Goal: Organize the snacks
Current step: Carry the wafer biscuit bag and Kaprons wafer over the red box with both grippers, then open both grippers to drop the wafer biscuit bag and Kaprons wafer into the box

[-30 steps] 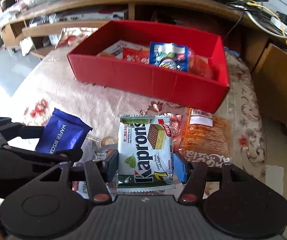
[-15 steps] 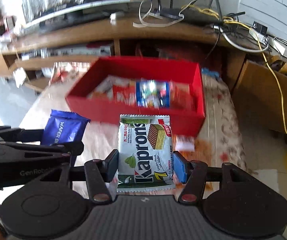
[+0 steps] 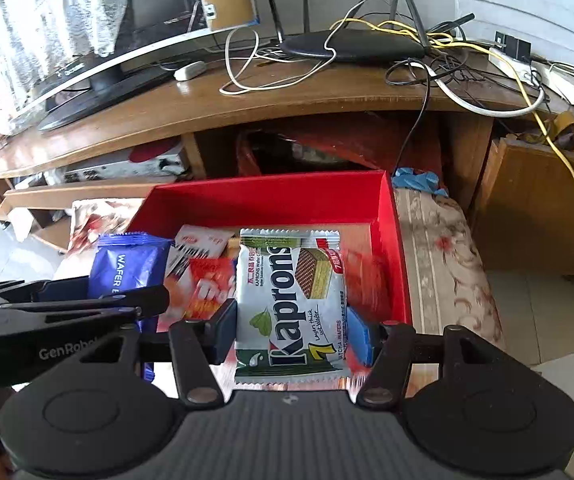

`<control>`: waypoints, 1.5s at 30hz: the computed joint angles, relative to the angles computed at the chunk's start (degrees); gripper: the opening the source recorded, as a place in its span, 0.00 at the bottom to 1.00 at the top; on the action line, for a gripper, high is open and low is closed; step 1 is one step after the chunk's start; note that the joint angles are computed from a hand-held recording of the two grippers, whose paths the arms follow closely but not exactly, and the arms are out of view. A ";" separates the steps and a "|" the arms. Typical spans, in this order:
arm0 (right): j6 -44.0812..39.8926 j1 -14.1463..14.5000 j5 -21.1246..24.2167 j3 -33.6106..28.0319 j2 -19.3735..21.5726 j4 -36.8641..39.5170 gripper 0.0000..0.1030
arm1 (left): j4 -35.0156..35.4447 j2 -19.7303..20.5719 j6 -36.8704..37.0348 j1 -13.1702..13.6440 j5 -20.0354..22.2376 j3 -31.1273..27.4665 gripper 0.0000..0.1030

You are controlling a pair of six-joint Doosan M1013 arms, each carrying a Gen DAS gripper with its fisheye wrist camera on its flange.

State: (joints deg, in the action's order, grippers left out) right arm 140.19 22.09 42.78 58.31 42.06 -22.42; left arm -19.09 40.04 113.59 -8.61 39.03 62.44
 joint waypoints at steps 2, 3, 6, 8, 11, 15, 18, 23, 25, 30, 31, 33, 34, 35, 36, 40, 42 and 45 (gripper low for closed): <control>-0.85 -0.48 0.37 -1.71 1.09 0.60 0.61 | 0.19 1.06 -1.22 -0.02 0.67 -1.61 0.70; -1.21 -0.68 0.52 -2.35 1.50 1.00 0.61 | 0.34 1.59 -2.02 -0.04 0.99 -2.41 0.70; -1.73 -1.15 0.98 -4.15 2.74 1.65 0.61 | 2.07 2.67 -3.41 -0.34 1.17 -3.98 0.70; -2.42 -1.37 1.68 -5.21 3.52 2.38 0.61 | 3.90 3.21 -4.40 -0.63 1.12 -4.62 0.70; -3.72 -1.48 3.19 -6.85 4.71 2.68 0.61 | 5.49 4.03 -5.78 -0.80 1.62 -5.51 0.70; -4.69 -1.51 4.22 -8.35 5.84 2.68 0.61 | 6.62 4.70 -7.55 -0.84 2.21 -6.29 0.70; -4.66 -1.44 4.83 -9.21 6.43 2.23 0.62 | 7.48 4.93 -8.46 -0.90 2.32 -6.45 0.70; -5.15 -1.41 5.72 -10.16 7.10 2.24 0.62 | 8.50 5.15 -9.56 -0.96 2.98 -6.82 0.71; -5.17 -1.42 5.67 -10.13 7.12 2.07 0.62 | 8.44 5.04 -9.62 -0.97 2.90 -6.68 0.72; -4.05 -1.37 6.13 -10.15 7.18 0.57 0.70 | 10.11 4.79 -10.78 -1.19 1.80 -6.25 0.74; -4.04 -1.43 6.04 -10.05 7.12 0.80 0.70 | 10.16 4.77 -10.80 -1.19 1.73 -6.20 0.74; -3.97 -1.45 5.80 -9.84 7.01 0.77 0.70 | 10.45 4.71 -11.12 -1.25 1.65 -6.14 0.74; -3.92 -1.42 5.77 -9.83 6.99 0.63 0.70 | 10.56 4.63 -11.24 -1.27 1.47 -6.05 0.75; -3.77 -1.39 5.67 -9.78 6.95 0.38 0.70 | 10.57 4.53 -11.17 -1.27 1.24 -5.91 0.75; -3.48 -1.36 5.60 -9.70 6.89 0.08 0.70 | 10.64 4.43 -11.11 -1.30 0.97 -5.77 0.75; -2.97 -1.31 5.46 -9.46 6.68 -0.42 0.71 | 11.25 3.88 -10.70 -1.45 -0.41 -4.91 0.76; -2.59 -1.28 5.36 -9.17 6.46 -0.72 0.71 | 10.95 3.67 -10.42 -1.46 -0.85 -4.61 0.76; -1.97 -1.22 5.14 -8.77 6.13 -1.27 0.71 | 10.81 3.35 -10.08 -1.51 -1.73 -4.10 0.76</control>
